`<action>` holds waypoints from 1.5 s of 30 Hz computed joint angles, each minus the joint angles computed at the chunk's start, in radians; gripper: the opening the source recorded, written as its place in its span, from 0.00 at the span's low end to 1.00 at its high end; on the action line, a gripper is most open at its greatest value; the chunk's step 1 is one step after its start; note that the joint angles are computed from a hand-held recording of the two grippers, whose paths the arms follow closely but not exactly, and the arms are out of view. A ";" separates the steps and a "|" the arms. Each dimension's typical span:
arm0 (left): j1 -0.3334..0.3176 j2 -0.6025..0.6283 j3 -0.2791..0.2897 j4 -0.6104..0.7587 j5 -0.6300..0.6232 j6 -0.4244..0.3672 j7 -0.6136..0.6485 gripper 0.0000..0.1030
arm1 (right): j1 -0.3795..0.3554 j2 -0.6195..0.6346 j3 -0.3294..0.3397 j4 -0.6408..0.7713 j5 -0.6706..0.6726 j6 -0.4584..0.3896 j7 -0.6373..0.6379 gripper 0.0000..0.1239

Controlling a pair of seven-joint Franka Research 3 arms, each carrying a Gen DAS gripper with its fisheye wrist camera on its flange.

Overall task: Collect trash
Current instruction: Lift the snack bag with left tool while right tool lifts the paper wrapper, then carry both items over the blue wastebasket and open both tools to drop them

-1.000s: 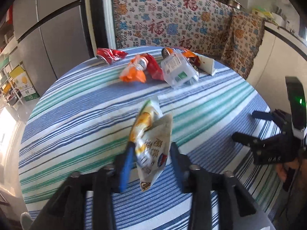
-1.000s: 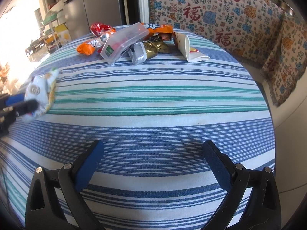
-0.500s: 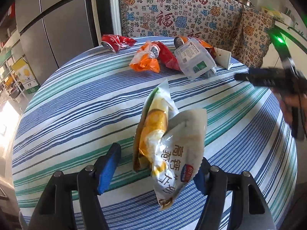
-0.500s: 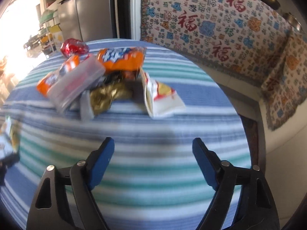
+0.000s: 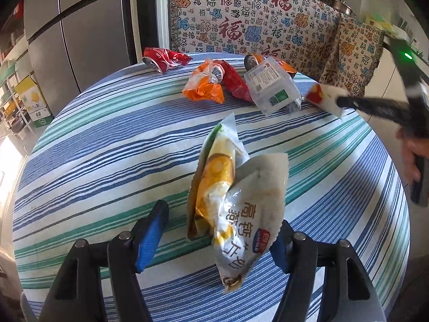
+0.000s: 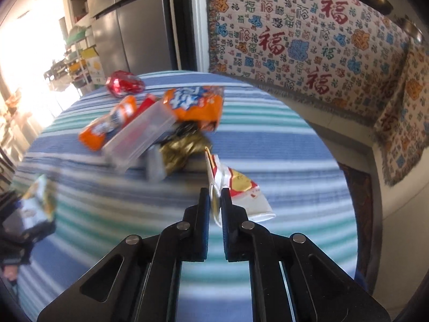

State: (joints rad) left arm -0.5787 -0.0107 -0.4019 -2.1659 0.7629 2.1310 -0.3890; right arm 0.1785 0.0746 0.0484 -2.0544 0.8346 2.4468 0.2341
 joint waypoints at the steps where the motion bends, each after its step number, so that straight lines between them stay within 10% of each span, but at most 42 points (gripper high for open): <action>1: -0.002 -0.005 -0.002 -0.003 -0.006 0.000 -0.002 0.68 | -0.009 -0.038 -0.007 -0.038 0.006 -0.016 -0.002 0.06; 11: -0.012 -0.046 -0.025 -0.026 -0.011 0.039 -0.013 0.68 | -0.006 -0.254 -0.071 -0.269 -0.042 -0.122 -0.009 0.08; 16: -0.007 0.021 -0.010 0.052 -0.007 0.003 0.087 0.68 | -0.004 -0.227 -0.078 -0.259 -0.048 -0.125 0.003 0.34; 22: -0.011 0.028 0.004 0.064 -0.006 -0.016 0.099 0.68 | 0.006 -0.251 -0.074 -0.284 -0.040 -0.093 -0.048 0.35; 26: -0.023 0.031 -0.001 0.079 0.003 -0.063 0.102 0.68 | 0.021 -0.249 -0.072 -0.294 -0.010 -0.041 -0.060 0.28; 27: -0.025 0.028 -0.002 0.079 0.006 -0.070 0.102 0.67 | 0.022 -0.248 -0.073 -0.291 -0.009 -0.044 -0.058 0.05; 29: -0.029 0.021 -0.004 0.079 0.019 -0.083 0.098 0.36 | 0.020 -0.249 -0.079 -0.282 -0.005 -0.060 -0.046 0.04; 31: -0.026 0.005 -0.002 0.064 0.014 -0.063 0.090 0.29 | 0.014 -0.256 -0.089 -0.271 0.007 -0.095 -0.041 0.04; 45: -0.031 0.101 0.007 0.231 0.132 0.043 0.093 0.15 | -0.123 -0.190 -0.172 -0.095 0.043 -0.312 0.080 0.04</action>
State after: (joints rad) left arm -0.6095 0.0899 -0.3953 -1.9348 0.8951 2.1740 -0.2961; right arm 0.0560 -0.1157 -0.1233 -2.1498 0.8775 2.1346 0.3142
